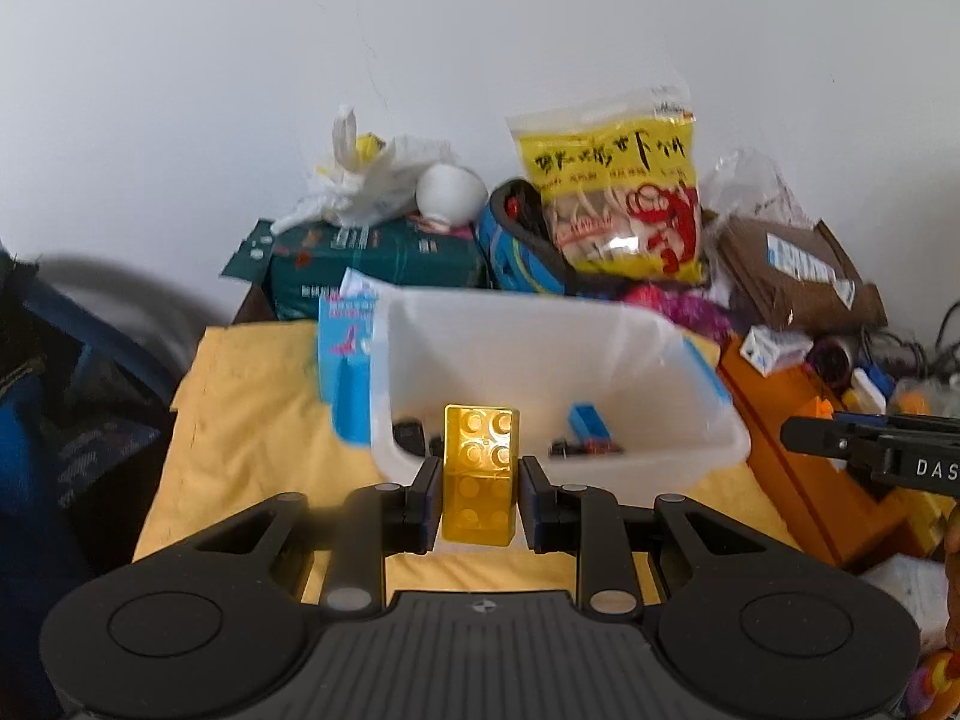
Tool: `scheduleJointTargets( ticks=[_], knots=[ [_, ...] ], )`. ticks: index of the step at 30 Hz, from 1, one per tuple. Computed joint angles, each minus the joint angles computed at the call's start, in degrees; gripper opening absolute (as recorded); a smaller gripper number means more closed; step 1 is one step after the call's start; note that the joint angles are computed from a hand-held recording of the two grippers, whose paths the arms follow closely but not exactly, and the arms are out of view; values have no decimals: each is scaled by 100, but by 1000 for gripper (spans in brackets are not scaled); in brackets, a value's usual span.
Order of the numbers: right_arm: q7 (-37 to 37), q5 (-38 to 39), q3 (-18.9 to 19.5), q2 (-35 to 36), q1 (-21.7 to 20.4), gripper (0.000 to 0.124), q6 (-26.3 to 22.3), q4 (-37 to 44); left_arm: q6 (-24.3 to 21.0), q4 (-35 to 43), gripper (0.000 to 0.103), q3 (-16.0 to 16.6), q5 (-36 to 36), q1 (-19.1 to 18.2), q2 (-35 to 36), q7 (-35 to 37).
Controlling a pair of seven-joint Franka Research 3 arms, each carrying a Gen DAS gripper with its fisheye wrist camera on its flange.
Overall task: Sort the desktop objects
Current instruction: 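Carry the yellow brick and orange brick over the white bin, then open both tools to drop the yellow and orange bricks into the bin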
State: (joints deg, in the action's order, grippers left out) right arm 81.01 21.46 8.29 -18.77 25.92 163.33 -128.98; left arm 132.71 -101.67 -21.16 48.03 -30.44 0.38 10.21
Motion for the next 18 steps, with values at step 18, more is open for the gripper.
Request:
scheduleJointTargets(
  ticks=[18],
  knots=[
    [553,-1001,160,1157,-225,37,-549,1468,-225,1417,29,428,-375,-80,1002,1010]
  ],
)
